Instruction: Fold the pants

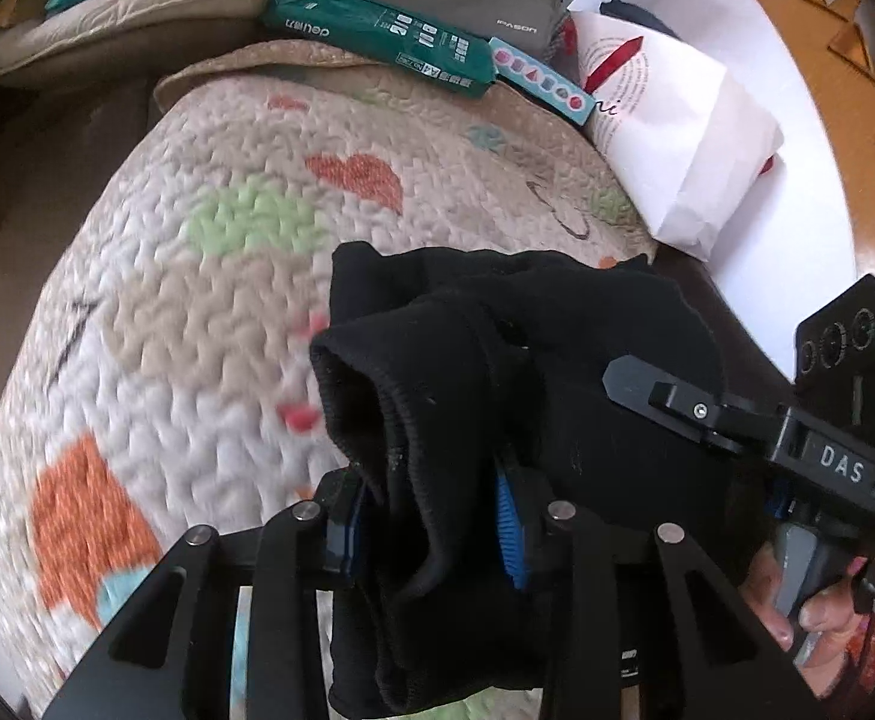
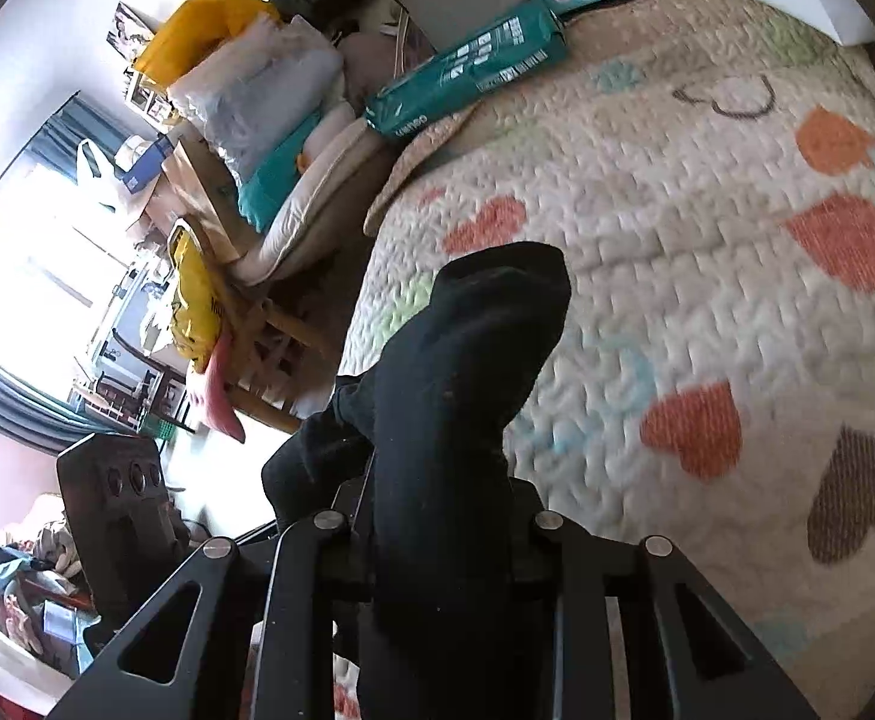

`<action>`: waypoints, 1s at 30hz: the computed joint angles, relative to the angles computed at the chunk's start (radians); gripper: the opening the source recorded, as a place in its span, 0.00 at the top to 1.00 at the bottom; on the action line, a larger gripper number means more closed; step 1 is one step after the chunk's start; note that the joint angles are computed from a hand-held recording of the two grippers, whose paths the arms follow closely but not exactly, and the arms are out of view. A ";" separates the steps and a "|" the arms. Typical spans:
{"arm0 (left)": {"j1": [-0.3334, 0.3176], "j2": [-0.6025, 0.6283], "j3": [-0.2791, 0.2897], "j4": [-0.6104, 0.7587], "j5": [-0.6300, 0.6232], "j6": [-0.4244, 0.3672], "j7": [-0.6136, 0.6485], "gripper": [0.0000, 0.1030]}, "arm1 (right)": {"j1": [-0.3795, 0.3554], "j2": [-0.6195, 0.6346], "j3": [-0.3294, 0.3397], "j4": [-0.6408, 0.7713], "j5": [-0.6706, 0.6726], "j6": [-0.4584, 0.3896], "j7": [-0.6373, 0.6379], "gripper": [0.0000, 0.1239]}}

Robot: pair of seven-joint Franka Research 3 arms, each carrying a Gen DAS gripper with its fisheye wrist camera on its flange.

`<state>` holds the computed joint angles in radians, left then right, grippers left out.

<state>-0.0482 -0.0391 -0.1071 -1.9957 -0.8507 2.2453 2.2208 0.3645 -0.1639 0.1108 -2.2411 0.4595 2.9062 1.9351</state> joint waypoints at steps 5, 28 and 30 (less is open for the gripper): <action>-0.009 0.111 -0.035 0.107 0.103 0.030 -0.070 0.67 | -0.034 0.072 -0.003 0.053 -0.073 -0.003 0.047 0.77; 0.085 0.177 -0.076 0.244 0.018 -0.017 -0.171 0.45 | -0.182 -0.033 0.024 -0.040 -0.724 -0.030 0.588 0.47; 0.078 0.191 -0.083 0.254 -0.001 -0.037 -0.173 0.45 | -0.168 -0.057 0.034 -0.065 -0.668 -0.012 0.541 0.47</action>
